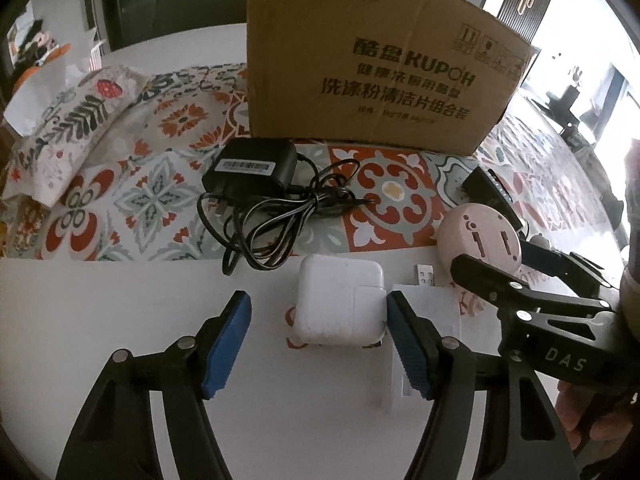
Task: Organize rigid objects
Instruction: 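Grasp the white charger cube with left tool while right grasps pink round device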
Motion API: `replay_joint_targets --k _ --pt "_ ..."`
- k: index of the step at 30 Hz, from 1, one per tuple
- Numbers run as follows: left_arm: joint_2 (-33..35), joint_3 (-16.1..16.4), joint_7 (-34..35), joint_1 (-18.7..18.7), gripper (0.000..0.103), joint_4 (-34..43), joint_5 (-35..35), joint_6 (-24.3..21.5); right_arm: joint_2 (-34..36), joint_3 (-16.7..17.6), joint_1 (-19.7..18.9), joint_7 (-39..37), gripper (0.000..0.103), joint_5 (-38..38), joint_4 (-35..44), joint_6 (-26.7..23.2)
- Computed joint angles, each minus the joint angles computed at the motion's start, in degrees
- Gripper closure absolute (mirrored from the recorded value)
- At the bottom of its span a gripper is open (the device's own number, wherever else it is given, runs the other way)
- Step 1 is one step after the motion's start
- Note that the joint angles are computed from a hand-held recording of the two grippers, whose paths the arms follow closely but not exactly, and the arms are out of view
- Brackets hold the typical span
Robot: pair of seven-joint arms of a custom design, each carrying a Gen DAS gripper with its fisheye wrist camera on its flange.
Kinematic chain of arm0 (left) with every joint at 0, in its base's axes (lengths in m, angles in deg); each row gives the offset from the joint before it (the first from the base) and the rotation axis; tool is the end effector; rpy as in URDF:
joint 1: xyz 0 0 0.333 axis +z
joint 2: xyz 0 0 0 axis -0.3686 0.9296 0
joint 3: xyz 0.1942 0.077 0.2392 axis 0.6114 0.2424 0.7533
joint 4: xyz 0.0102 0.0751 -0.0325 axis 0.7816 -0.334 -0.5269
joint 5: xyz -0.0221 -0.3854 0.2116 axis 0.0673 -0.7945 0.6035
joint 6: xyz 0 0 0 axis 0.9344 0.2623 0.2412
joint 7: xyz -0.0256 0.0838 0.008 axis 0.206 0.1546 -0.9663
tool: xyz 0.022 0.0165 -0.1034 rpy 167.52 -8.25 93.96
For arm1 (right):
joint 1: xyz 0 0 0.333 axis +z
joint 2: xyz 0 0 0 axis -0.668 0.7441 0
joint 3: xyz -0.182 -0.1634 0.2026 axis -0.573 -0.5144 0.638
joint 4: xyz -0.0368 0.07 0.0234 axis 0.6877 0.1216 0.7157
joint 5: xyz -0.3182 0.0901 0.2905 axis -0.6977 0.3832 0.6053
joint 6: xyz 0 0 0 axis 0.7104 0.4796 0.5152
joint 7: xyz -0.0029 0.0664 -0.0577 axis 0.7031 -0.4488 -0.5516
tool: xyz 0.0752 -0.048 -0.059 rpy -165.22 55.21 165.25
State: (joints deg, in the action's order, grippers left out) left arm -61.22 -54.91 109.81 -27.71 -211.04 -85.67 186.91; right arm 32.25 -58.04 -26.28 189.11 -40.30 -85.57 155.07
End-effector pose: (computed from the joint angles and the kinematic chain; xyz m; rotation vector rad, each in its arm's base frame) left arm 0.5047 -0.0689 0.4590 -1.6029 2.4365 -0.7429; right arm 0.4643 0.2355 0.4506 -1.6656 2.0680 -0.4272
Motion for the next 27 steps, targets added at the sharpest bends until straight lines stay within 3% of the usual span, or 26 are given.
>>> replay_joint_targets --k 10,17,27 --pt "0.66 -0.26 -0.66 0.31 0.041 0.22 1.62 1.39 1.95 -0.27 -0.06 0.68 0.022 -0.62 1.10 -0.07" --pt "1.55 0.13 0.42 -0.02 0.057 0.72 -0.27 0.25 2.16 -0.27 -0.29 2.02 0.028 -1.75 0.99 0.72" --pt "-0.34 0.21 0.36 -0.18 0.057 -0.22 -0.58 1.36 0.32 0.31 -0.45 4.37 0.028 -3.39 0.15 -0.21"
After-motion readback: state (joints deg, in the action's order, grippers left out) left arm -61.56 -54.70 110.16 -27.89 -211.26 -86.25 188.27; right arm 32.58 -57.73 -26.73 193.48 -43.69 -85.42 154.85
